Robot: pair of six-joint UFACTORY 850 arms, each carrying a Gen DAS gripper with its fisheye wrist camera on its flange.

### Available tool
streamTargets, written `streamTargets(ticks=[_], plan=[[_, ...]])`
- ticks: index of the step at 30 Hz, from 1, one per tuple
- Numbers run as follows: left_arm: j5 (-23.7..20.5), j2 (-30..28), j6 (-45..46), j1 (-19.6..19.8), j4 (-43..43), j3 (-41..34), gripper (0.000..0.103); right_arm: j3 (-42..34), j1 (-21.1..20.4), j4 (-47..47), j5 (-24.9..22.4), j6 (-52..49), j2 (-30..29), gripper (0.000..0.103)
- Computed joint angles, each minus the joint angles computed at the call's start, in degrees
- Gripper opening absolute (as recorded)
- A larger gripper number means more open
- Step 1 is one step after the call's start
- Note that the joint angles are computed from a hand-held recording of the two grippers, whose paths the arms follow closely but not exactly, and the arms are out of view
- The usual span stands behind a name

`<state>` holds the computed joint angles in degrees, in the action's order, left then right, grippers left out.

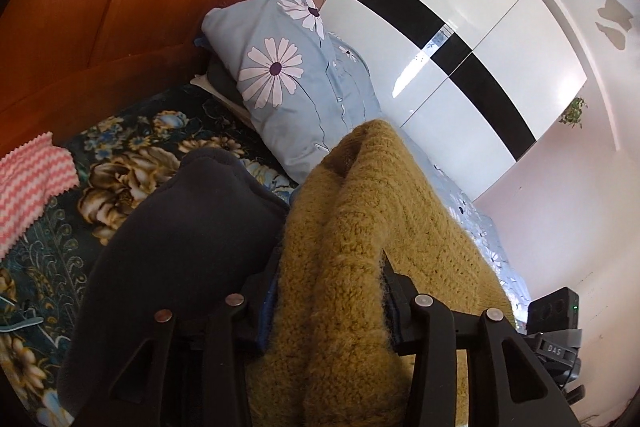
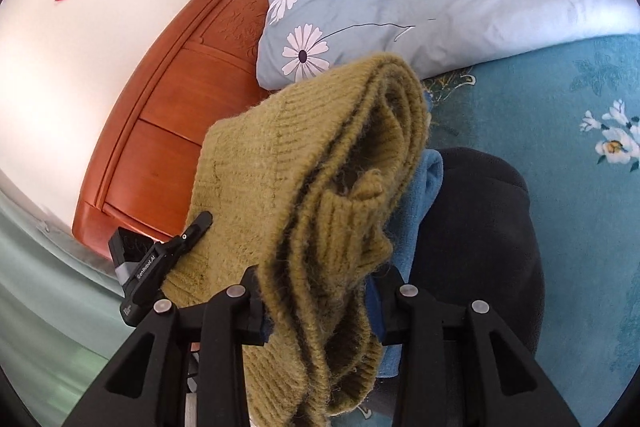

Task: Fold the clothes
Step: 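Lift the folded sweater with both grippers and carry it toward the clothes stack, then lower the folded sweater onto the top of the clothes stack with both grippers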

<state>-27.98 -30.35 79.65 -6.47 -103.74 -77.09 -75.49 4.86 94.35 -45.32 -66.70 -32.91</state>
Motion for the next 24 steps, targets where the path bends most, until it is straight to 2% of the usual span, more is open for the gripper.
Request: streamTargets(ticks=[5, 10, 16, 20, 23, 24], plan=[[2.0, 2.5, 3.0, 0.1, -4.5, 2.8, 0.052, -1.6, 1.2, -2.1, 1.5, 1.3, 0.2, 0.041], [1.9, 5.3, 7.2, 1.2, -11.8, 6.1, 0.054, -1.6, 1.9, -3.1, 3.3, 1.8, 1.1, 0.049], [2.3, 11.8, 24.0, 0.6, -27.2, 12.8, 0.054, 1.0, 1.0, -2.5, 3.2, 0.0, 3.4, 0.051], [1.7, 17.3, 38.9, -1.8, -37.8, 17.6, 0.054, 5.7, 0.6, -0.7, 4.9, -7.7, 7.8, 0.052], [4.1, 18.9, 47.6, -4.3, -42.7, 18.7, 0.056, 10.6, 1.7, 6.2, 12.3, -19.1, 13.3, 0.052], [5.0, 19.1, 50.2, -5.2, -44.1, 18.8, 0.057, 11.9, 2.0, 9.2, 13.4, -22.9, 14.7, 0.052]])
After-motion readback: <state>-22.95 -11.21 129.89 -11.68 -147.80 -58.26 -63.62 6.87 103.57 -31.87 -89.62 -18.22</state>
